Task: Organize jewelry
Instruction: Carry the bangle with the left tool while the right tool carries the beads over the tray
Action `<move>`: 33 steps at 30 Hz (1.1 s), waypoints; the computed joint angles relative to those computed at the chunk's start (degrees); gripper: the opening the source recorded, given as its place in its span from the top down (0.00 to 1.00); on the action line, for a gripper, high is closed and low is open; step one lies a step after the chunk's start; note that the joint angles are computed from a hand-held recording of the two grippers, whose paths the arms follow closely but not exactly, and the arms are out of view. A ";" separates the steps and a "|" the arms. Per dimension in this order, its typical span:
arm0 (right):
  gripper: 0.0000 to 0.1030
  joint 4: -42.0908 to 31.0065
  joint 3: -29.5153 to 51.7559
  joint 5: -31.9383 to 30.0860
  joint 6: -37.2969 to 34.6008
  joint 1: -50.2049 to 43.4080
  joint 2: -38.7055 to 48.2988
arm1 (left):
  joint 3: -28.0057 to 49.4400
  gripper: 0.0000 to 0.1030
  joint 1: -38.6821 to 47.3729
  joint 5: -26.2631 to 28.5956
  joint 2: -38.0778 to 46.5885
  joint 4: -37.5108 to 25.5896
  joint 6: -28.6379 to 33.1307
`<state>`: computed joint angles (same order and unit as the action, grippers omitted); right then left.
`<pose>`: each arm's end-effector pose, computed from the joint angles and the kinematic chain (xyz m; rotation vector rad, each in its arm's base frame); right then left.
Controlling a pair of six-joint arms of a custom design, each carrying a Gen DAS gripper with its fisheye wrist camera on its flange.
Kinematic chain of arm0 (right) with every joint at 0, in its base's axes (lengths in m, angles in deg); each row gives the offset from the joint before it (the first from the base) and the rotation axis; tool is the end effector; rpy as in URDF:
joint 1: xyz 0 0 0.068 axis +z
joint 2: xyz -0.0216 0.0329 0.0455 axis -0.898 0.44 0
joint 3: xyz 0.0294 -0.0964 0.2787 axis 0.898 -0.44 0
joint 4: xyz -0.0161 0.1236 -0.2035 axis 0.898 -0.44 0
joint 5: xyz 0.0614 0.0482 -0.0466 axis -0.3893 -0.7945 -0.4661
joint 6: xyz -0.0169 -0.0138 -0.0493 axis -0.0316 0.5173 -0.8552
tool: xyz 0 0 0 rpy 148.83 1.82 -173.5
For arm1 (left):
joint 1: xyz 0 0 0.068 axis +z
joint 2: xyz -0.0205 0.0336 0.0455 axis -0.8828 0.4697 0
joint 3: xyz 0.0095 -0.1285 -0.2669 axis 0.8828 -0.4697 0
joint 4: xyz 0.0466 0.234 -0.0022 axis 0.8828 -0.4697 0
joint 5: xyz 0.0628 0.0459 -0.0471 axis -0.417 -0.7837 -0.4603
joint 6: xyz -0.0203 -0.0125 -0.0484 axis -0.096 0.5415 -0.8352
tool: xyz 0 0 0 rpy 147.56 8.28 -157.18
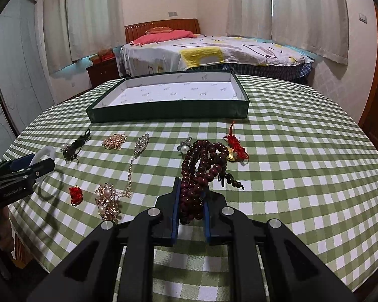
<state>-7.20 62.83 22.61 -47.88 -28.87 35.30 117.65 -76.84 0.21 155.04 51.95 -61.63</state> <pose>0.3209 0.2190 0.1781 -0.3782 2.2778 0.2733 0.2527 -0.0547 0.1809 -0.2605 2.3354 0.1175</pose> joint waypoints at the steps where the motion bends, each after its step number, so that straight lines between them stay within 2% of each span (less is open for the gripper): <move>1: 0.85 0.09 0.00 -0.03 0.01 0.00 -0.06 | 0.24 0.33 -0.24 -0.24 -0.13 -0.18 0.03; 9: 0.85 -0.62 3.52 -0.57 -0.37 -0.93 -1.64 | 4.13 0.33 -0.56 -0.19 -0.59 -1.28 1.40; 17: 0.85 -1.61 15.53 -0.74 -2.96 -2.57 2.76 | 14.48 0.33 1.55 1.97 4.43 -0.01 4.95; 25: 0.85 -6.83 35.41 -2.69 -3.94 -5.12 15.11 | 30.55 0.33 4.42 4.38 16.96 0.39 8.14; 28: 0.85 -11.27 44.18 -3.13 -4.41 -5.75 20.84 | 38.65 0.33 5.53 5.55 23.42 -2.49 8.58; 33: 0.85 -23.53 61.09 -5.63 -3.12 -7.40 31.30 | 50.66 0.33 7.34 8.09 33.76 -10.05 7.48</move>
